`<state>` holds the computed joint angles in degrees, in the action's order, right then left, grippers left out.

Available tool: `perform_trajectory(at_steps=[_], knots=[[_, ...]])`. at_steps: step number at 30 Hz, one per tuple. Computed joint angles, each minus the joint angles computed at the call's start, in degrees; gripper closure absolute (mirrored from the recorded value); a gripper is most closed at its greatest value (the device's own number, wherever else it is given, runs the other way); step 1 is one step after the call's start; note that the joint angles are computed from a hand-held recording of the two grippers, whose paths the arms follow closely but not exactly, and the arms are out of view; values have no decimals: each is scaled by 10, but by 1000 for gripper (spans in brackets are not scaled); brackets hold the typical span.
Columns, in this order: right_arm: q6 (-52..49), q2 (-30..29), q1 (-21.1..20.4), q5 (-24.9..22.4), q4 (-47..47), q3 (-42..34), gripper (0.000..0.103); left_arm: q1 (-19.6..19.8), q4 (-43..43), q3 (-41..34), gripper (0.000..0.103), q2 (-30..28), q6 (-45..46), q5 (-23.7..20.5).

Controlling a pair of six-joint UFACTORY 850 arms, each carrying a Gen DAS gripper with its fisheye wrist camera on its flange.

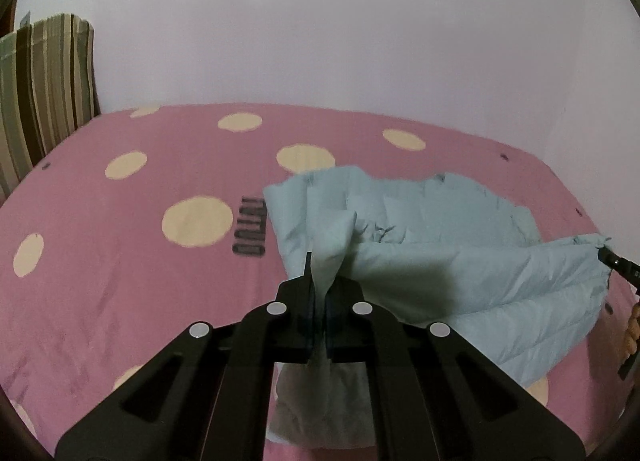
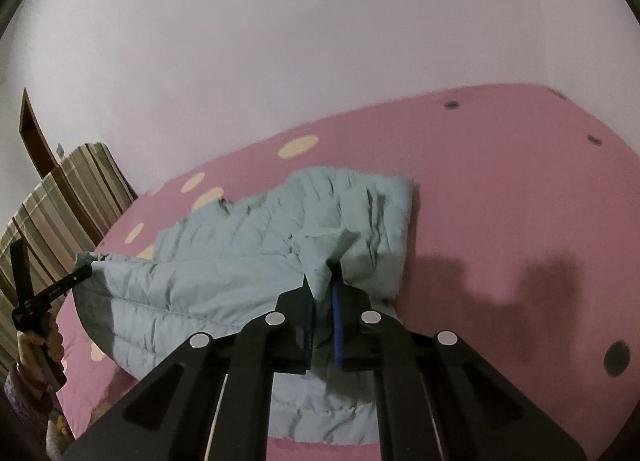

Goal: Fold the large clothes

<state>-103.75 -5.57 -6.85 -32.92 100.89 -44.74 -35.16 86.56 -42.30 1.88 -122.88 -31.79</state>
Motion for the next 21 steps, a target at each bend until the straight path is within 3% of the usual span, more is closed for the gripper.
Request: perform_trajectory(at_steps=[7,14,21], knots=[[-19,-36,25,22,41,-70,97,32,-17,-72,100,-48,65,-16],[-45,-107,64,68,95,-185,97,79,-37,-181,100,-128,135,-31],[72,-232,92,126,8,-323,97,123,-126,-320,100,-268,248,-43]])
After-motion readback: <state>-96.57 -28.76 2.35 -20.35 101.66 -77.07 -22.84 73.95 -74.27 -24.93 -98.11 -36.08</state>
